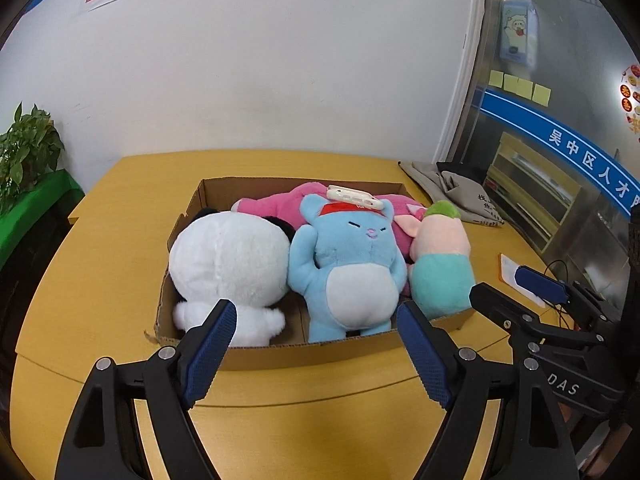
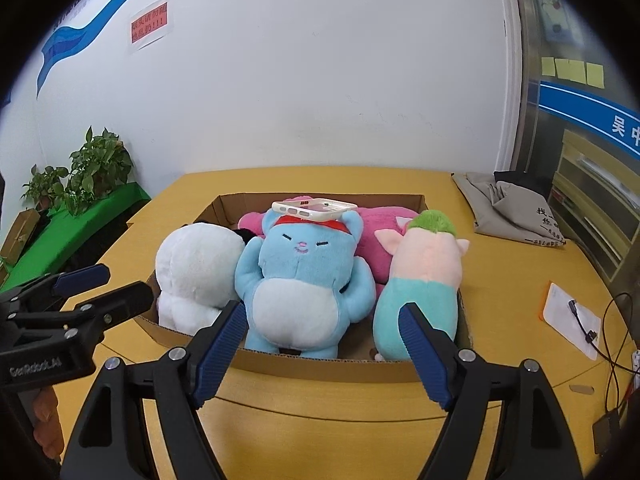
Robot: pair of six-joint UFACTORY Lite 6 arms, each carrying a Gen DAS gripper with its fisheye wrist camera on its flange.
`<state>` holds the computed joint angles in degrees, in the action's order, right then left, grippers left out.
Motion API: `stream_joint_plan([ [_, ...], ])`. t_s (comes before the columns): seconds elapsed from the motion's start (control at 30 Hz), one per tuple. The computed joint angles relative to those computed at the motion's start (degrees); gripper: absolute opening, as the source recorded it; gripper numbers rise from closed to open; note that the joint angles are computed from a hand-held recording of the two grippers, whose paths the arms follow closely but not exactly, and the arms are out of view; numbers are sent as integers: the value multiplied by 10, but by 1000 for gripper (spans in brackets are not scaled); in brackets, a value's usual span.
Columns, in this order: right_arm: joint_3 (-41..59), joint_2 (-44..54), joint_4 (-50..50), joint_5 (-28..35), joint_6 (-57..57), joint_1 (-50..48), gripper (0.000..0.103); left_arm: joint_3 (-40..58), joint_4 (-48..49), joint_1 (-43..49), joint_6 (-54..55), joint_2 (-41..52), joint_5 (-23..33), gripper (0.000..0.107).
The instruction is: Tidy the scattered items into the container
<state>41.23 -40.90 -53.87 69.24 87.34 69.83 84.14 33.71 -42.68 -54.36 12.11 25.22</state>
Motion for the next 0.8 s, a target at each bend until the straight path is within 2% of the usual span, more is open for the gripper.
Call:
stream_joint_plan([
  [0.13,0,-12,-1,54,23,53,79,-60,53,-7,-82,-46,-19,86],
  [0.3,-3,-23,0,113,57,119,79,-108,133,-36,-179,-90,-3,86],
  [0.47,-3,-27,-2,152,85,168,79,-111,159,-68,-201,-102,19,86],
  [0.63,-2,-31,-2,188,107,211,79,-110,151,-83,-206,-105,14,86],
  [0.8,-8,-37,-3,202,121,232,79,-100,166,-100,-217,-98,38,86],
])
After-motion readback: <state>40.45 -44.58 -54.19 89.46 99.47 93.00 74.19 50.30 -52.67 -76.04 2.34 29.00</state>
